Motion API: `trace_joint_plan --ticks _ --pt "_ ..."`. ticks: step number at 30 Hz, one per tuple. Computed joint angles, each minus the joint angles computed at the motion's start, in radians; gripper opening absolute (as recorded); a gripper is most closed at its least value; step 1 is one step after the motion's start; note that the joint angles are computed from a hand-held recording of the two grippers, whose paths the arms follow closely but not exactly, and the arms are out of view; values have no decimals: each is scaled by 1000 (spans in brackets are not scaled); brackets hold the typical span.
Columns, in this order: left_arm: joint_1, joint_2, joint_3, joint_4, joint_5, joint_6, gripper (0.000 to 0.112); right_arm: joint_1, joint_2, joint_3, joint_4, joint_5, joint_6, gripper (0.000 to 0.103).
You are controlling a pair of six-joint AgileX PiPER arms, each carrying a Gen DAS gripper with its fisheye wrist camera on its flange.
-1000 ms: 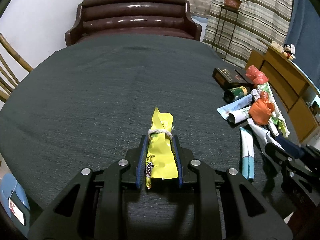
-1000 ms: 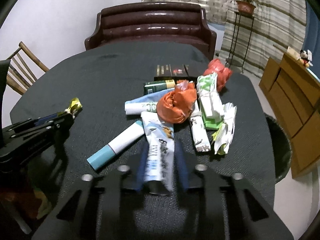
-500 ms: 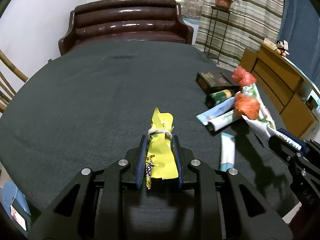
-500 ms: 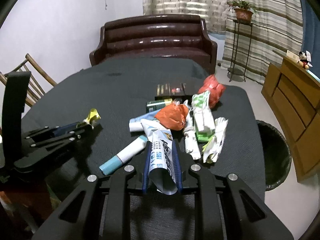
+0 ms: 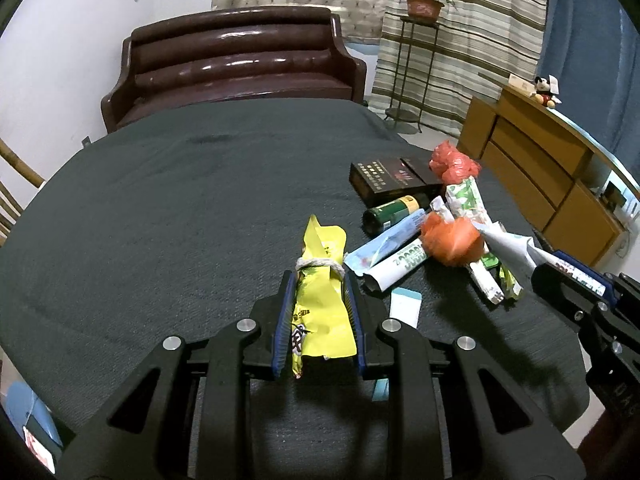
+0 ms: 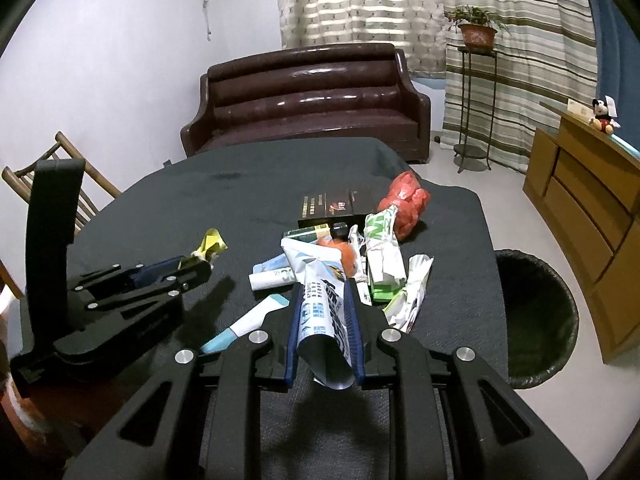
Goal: Collect trash
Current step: 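Carry the wrapper and tube over the black trash bin with both grippers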
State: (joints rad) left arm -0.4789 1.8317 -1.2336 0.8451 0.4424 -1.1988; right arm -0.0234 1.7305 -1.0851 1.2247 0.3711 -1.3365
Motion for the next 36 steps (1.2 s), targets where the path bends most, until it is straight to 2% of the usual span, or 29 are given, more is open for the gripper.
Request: trace_joint_plan --ticks 7,21,31,36 --pt "5 -1 4 -10 0 6 24 1 -9 10 6 14 -24 21" --pt "16 -31 34 41 -30 -39 24 -12 -25 14 99 -27 -107 21" --pt "-23 13 -70 -14 -34 39 24 -80 -5 -17 182 -54 -173 21" --pt "-64 77 -176 -66 -32 112 24 -126 40 -70 203 -94 -191 21"
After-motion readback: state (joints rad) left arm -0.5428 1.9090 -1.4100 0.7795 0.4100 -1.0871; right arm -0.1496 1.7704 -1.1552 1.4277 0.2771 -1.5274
